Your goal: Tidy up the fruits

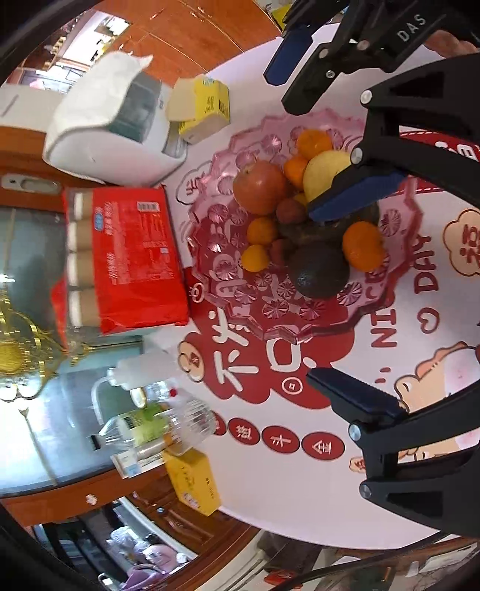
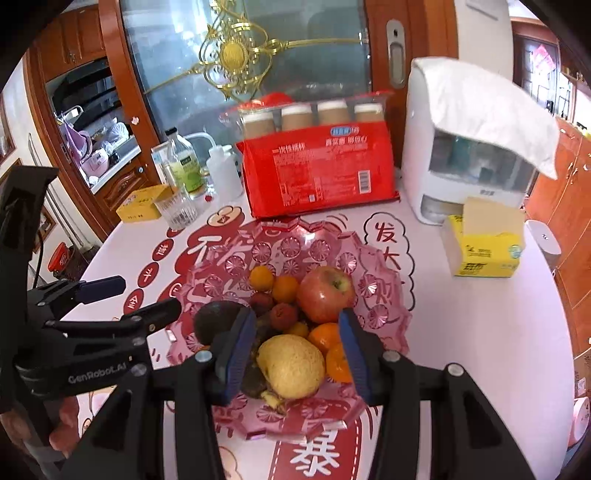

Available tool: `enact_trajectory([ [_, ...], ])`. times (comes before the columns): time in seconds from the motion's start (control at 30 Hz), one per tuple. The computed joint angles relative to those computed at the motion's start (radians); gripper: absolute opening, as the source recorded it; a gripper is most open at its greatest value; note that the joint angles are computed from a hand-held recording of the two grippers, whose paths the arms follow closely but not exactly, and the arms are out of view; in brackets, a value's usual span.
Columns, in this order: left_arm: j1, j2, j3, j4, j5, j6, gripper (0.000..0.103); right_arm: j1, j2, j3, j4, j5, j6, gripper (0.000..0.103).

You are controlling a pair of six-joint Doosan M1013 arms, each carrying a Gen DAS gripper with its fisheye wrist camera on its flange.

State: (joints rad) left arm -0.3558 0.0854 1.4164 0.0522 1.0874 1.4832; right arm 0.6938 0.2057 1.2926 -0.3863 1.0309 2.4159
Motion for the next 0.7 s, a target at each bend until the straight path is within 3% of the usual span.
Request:
enact_trajectory([
  [0.33,-0.016,-0.131,0.058,-0.005,-0.038,0.037,0.09,0.088,-0.05,-0.008,-0.103,0.053,0.091,0.048],
  [0.7,-0.048,-0.323,0.194,0.032,-0.093,-0.003,0.096,0.237,-0.121,0.054,-0.216,0.124,0.229,0.049],
])
